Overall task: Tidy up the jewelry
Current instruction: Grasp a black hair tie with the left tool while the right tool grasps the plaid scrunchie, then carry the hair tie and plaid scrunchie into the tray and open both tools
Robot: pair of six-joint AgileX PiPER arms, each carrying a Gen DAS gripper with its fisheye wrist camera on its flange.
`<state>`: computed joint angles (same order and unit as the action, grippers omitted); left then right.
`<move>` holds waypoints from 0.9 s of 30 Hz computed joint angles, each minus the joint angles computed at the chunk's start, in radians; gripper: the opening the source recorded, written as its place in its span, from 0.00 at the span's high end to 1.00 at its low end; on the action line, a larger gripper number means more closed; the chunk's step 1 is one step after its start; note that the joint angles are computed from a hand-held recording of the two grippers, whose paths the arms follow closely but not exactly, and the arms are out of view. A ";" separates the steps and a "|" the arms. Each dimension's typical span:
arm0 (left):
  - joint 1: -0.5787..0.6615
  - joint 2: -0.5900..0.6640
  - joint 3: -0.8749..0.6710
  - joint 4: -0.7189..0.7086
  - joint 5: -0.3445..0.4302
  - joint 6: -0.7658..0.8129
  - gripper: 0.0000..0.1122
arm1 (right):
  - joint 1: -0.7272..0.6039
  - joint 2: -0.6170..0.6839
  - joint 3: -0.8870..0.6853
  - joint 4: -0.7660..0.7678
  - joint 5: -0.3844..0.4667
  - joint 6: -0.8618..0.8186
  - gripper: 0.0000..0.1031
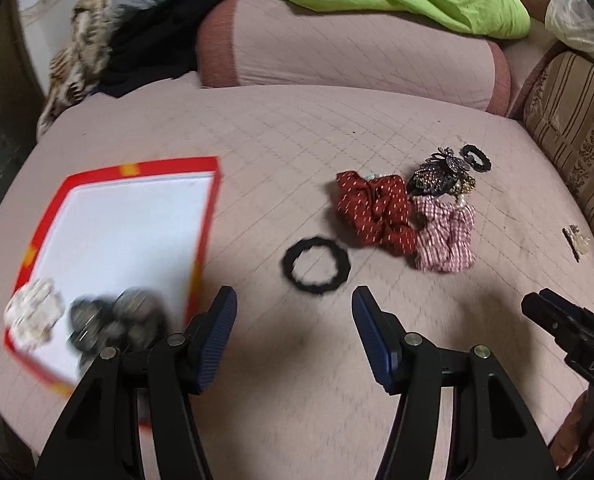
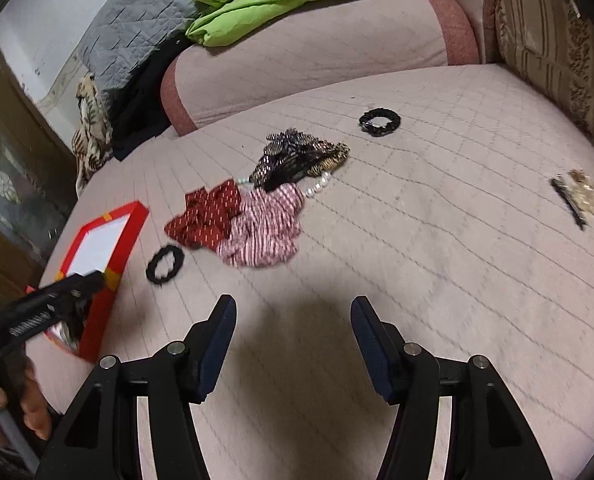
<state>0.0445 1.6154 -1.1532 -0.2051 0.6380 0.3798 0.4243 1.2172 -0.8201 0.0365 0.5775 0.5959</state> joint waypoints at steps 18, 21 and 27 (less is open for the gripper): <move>-0.013 0.315 -0.189 0.020 -0.058 0.006 0.61 | -0.059 0.393 -0.229 0.185 -0.104 -0.232 0.38; -0.029 0.302 -0.170 0.043 -0.077 -0.011 0.93 | -0.049 0.397 -0.232 0.159 -0.104 -0.199 0.59; -0.033 0.218 -0.085 -0.026 -0.074 0.033 0.93 | -0.061 0.363 -0.211 0.230 -0.063 -0.238 0.88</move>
<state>0.0115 1.8329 -1.2381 -0.2309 0.5640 0.4125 0.3636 1.5801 -1.0312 0.2662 0.5150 0.3579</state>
